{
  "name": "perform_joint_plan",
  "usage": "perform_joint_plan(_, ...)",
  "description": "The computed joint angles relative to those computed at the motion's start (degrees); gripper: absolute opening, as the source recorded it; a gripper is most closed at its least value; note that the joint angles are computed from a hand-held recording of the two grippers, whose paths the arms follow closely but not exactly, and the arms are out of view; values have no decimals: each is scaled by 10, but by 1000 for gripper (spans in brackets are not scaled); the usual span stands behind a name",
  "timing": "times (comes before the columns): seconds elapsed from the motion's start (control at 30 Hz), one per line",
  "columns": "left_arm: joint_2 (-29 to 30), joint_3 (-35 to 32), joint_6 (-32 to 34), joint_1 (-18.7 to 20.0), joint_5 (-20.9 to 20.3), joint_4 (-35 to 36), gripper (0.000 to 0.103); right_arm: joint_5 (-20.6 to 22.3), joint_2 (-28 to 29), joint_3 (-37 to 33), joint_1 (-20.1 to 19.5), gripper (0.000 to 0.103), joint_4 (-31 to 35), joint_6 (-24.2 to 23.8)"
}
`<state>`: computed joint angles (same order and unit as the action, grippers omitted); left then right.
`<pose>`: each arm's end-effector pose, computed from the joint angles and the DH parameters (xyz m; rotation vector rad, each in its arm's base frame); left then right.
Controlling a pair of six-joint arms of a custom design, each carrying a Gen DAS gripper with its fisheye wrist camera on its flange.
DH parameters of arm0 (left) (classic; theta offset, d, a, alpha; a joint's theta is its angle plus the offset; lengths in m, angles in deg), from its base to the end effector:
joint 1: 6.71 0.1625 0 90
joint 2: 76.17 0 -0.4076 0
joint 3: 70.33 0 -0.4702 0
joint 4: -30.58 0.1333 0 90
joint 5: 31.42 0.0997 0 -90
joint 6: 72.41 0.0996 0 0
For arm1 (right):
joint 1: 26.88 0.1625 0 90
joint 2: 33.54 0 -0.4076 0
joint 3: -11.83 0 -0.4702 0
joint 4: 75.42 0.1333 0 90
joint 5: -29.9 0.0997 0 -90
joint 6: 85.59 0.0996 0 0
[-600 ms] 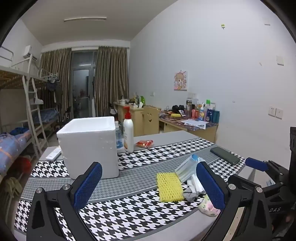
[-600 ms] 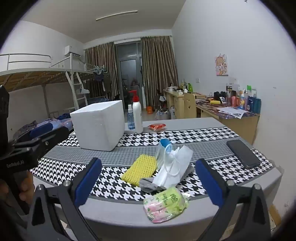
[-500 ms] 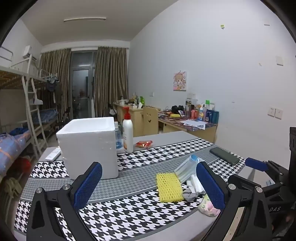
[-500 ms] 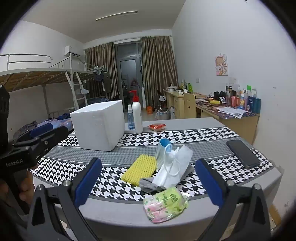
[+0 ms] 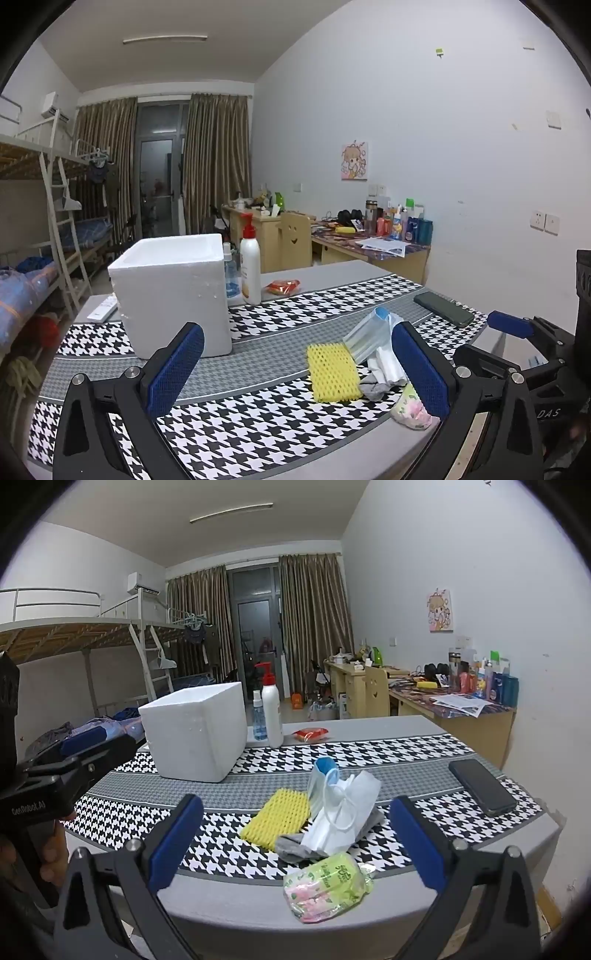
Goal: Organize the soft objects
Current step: 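Move both tools toward the yellow mesh sleeve and green tissue pack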
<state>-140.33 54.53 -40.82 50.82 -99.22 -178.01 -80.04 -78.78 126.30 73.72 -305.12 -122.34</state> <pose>-0.1451 -0.5464 0.1547 1.0726 2.2152 -1.3569 0.2035 -0.5472 0.0749 0.6252 -2.0975 1.4080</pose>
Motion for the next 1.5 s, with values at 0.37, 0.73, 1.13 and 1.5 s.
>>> perform_joint_plan(0.37,4,-7,-4,0,1,11,102,-5,-2,0,1,102,1,1)
perform_joint_plan(0.73,10,-18,-7,6,-7,34,102,-15,-5,-4,-2,102,19,6)
perform_joint_plan(1.13,22,-30,-8,10,-7,49,102,-24,-5,-6,-6,102,24,15)
perform_joint_plan(1.5,42,-51,-13,15,-1,75,102,-29,-8,-7,-15,102,40,19)
